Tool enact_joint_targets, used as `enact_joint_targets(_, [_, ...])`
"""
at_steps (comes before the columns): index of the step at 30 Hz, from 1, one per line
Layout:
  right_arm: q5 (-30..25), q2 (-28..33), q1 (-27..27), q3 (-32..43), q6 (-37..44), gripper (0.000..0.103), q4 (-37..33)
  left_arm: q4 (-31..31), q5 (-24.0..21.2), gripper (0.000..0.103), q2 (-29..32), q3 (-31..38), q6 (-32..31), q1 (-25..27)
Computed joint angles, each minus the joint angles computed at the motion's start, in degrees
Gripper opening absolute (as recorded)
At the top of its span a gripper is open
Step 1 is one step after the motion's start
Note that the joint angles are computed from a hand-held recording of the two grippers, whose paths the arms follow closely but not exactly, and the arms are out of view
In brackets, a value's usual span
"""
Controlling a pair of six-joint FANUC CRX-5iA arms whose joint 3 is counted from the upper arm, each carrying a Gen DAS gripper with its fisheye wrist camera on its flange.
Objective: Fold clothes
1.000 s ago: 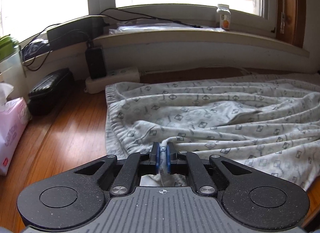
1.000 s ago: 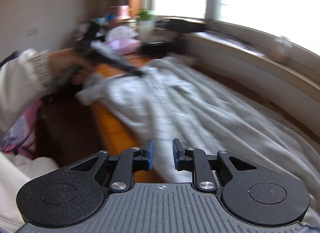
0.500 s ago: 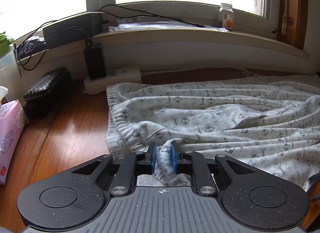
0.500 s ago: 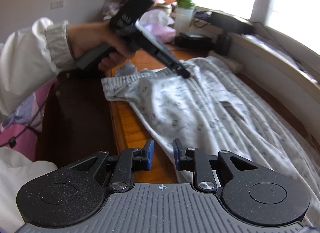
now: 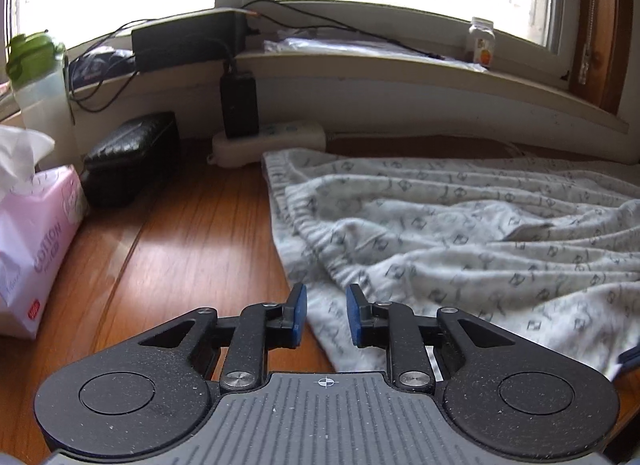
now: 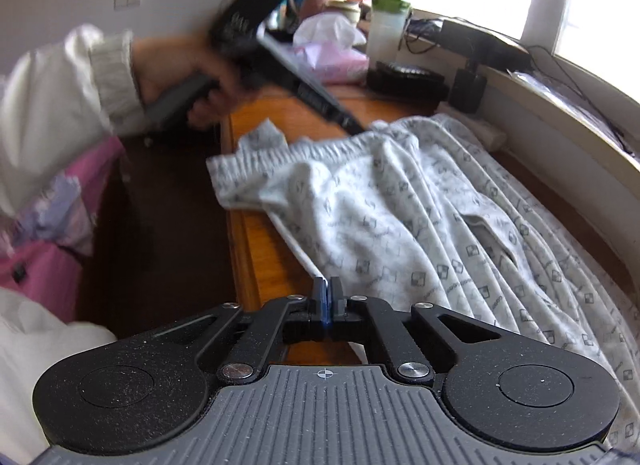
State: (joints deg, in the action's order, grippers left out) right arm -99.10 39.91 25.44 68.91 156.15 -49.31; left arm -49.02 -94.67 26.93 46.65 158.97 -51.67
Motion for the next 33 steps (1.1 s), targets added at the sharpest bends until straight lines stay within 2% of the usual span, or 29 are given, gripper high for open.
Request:
enact_joint_targets(6, [-7.65, 1.01, -2.17, 6.41, -3.98, 0.001, -5.43, -0.32, 0.29, 0.025, -0.51, -1.07, -0.34, 0.07])
enact_joint_targets(11, [-14.7, -0.39, -3.55, 6.46, -4.99, 0.001, -9.31, -0.9, 0.12, 0.025, -0.81, -1.79, 0.14, 0.37])
enact_joint_targets(15, [-7.94, -7.53, -2.36, -6.02, 5.78, 0.001, -4.4, -1.19, 0.08, 0.025, -1.05, -2.23, 0.83, 0.32])
enact_joint_targets(20, [-0.78, -7.5, -0.47, -8.61, 5.87, 0.006, -1.04, -2.15, -1.95, 0.025, 0.52, 0.08, -1.19, -0.03])
enact_joint_targets(24, [1.61, -7.55, 1.18, -10.4, 7.49, 0.016, 1.31, -3.15, -3.92, 0.025, 1.96, 2.77, -4.2, -0.25])
enact_joint_targets(27, [5.09, -9.07, 2.5, -14.46, 10.43, 0.02, 3.4, -2.89, 0.41, 0.025, -0.25, -0.06, -1.51, 0.1])
enact_joint_targets(29, [7.98, -9.99, 3.24, -16.86, 11.66, 0.021, 4.55, -2.4, -0.49, 0.025, 0.11, 0.53, -1.63, 0.88])
enact_joint_targets(33, [6.46, -8.26, 3.32, -14.5, 9.97, 0.018, 4.49, -0.52, 1.18, 0.025, -1.01, -2.03, -1.41, 2.48])
